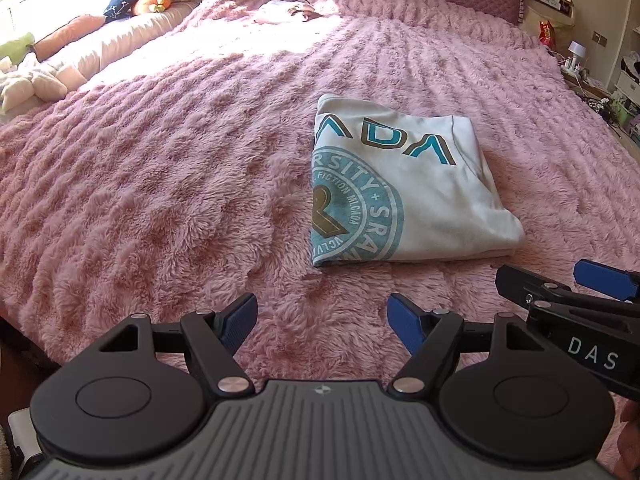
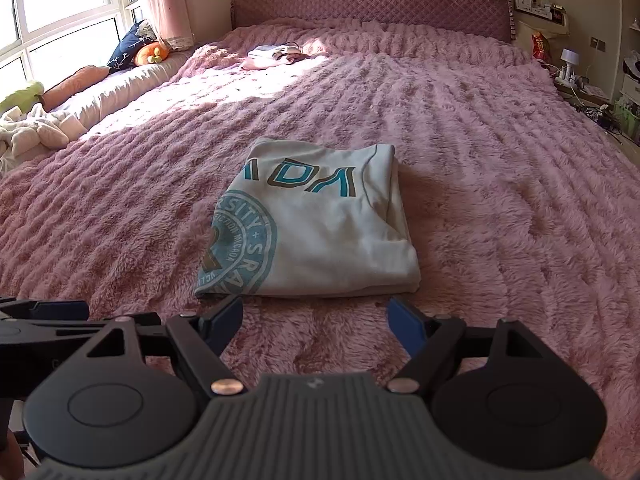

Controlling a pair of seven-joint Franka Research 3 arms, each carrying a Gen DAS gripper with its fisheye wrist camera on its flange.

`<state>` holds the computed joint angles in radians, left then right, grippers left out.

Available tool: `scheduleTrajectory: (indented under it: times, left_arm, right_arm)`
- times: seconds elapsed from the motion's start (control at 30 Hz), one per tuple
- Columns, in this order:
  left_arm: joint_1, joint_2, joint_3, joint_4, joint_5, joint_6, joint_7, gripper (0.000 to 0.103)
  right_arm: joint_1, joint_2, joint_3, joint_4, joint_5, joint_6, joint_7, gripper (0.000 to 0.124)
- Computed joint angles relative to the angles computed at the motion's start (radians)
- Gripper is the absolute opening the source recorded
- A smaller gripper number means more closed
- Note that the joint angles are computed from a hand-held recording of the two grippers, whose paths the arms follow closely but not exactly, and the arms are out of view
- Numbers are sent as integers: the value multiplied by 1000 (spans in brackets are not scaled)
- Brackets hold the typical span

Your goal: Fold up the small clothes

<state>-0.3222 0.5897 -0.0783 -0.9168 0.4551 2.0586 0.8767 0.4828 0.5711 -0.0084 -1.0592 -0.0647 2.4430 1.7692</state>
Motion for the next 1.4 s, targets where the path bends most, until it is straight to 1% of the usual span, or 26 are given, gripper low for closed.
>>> scheduleTrajectory:
  times: [0.4,0.7,1.03,1.23,1.4]
  left_arm:
    - [0,5,1,11,-5,-6,4,87]
    - [-20,55,16,104,11,-73,20,87]
    - [-27,78,25,145,7,-101,28,88]
    - [-28,109,28,198,-7,-130,40,88]
    - [-33,164,34,294,-30,-180,62,88]
  right_arm:
    - [-2,-8,1,-13,2,-1,4,76]
    - [-3,0,3,2,4,-10,-9,76]
    - [-1,11,3,22,5,-21,-14,77]
    - [-1,15,2,29,6,-26,-15,77]
    - [-1,30,1,51,9,-41,-12,77]
